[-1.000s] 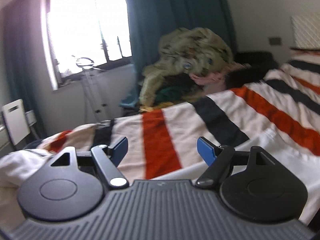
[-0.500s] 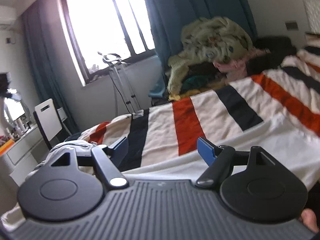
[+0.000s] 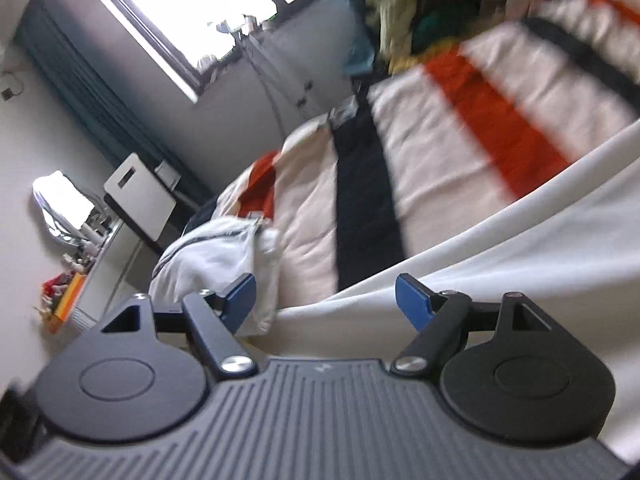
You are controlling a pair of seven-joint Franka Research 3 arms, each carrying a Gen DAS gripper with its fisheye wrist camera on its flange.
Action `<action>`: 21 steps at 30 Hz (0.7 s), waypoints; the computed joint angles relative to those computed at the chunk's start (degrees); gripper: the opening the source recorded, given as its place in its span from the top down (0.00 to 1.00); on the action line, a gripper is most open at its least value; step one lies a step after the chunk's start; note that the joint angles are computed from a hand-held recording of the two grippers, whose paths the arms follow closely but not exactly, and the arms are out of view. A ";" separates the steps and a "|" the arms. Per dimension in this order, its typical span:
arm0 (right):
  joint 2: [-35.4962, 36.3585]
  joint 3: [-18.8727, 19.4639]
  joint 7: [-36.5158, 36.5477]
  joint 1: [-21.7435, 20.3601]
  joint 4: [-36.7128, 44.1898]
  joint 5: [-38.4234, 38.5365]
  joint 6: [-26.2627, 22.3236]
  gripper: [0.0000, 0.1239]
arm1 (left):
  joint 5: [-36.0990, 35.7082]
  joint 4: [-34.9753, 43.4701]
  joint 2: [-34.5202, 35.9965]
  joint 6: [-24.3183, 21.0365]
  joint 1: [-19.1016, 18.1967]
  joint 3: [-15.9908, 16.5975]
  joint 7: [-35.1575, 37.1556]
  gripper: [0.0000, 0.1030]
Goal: Fold clothes
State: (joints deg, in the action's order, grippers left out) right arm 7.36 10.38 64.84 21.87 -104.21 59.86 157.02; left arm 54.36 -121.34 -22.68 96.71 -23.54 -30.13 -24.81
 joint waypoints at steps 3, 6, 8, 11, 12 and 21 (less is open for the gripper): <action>7.84 2.58 -7.48 -0.36 6.95 6.47 -1.58 0.36 | -2.32 -5.31 -3.17 0.25 0.18 1.81 -1.51 0.02; 14.82 5.90 -13.87 -1.99 13.71 14.24 -5.46 0.36 | -5.09 -11.24 -6.58 5.63 1.60 4.90 -7.86 0.02; 18.86 7.47 -16.18 -1.78 17.82 17.27 -5.41 0.36 | -5.00 -12.97 -7.23 7.33 3.63 5.10 -11.25 0.06; 23.03 7.57 -14.22 0.51 22.98 13.96 -3.57 0.68 | -1.74 -15.23 -7.38 6.62 6.80 2.43 -21.11 0.06; 23.24 6.99 -12.71 1.61 23.57 11.02 -1.83 0.80 | -1.54 -15.64 -7.34 6.54 7.05 2.57 -22.63 0.06; 18.09 9.03 -22.61 -5.94 24.80 11.14 -0.73 0.93 | -1.14 -13.29 -5.30 6.66 5.94 3.18 -19.10 0.06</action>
State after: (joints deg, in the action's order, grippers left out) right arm 25.45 19.41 42.23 15.94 -79.41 71.00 156.29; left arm 53.22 -134.62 -27.98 103.37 -17.60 -26.96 -43.91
